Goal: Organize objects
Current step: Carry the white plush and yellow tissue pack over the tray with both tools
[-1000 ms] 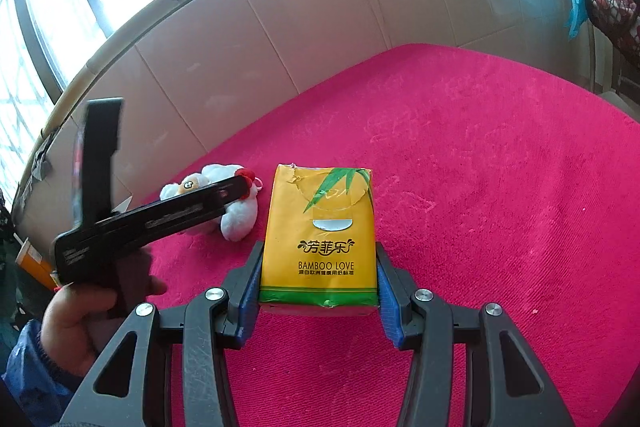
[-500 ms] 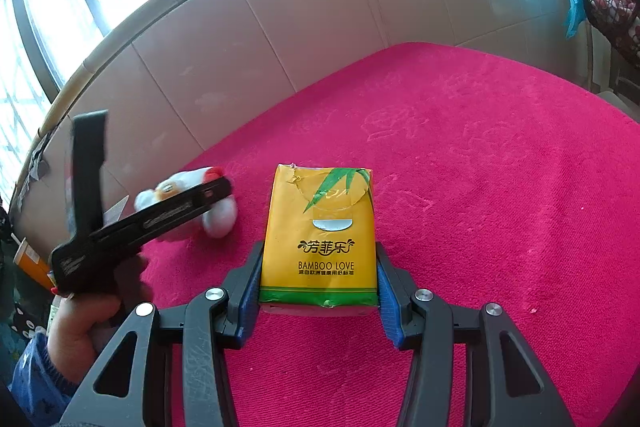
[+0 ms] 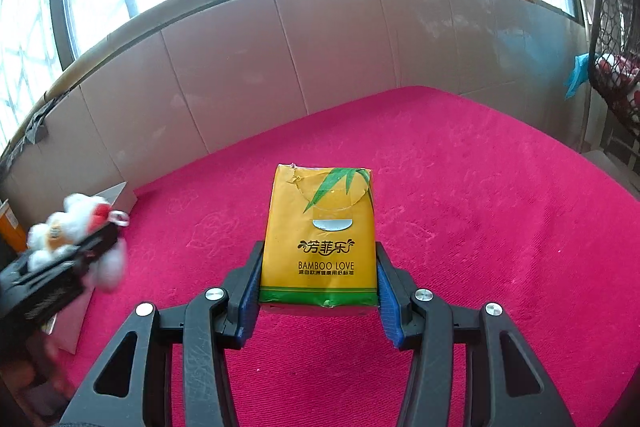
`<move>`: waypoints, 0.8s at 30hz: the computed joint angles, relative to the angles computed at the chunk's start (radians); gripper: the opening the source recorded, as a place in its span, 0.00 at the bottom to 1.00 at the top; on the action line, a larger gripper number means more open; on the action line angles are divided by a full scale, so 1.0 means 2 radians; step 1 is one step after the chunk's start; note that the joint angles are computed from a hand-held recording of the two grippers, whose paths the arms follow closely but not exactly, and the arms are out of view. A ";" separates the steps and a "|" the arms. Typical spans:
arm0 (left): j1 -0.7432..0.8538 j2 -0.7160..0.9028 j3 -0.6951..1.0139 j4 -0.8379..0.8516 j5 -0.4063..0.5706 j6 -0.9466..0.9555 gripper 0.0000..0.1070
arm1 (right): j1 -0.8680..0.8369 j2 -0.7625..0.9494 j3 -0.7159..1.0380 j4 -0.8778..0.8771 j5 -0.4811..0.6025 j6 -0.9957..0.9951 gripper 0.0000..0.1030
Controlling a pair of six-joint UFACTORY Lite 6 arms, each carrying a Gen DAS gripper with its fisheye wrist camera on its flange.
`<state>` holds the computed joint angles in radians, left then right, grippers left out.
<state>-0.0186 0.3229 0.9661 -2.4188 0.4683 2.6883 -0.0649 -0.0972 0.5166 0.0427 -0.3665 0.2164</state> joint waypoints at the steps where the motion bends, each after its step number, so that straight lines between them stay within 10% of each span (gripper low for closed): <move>1: 0.006 -0.009 -0.007 0.000 0.006 0.003 0.63 | 0.003 0.001 0.001 0.015 -0.001 -0.015 0.52; 24: 0.150 -0.025 0.012 0.123 0.075 -0.105 0.63 | 0.191 -0.023 0.055 0.470 -0.008 -0.441 0.52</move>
<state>0.2812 0.2736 0.9900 -2.1723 0.6192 2.4779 0.3162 -0.1435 0.6272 0.9828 -0.3831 -0.6649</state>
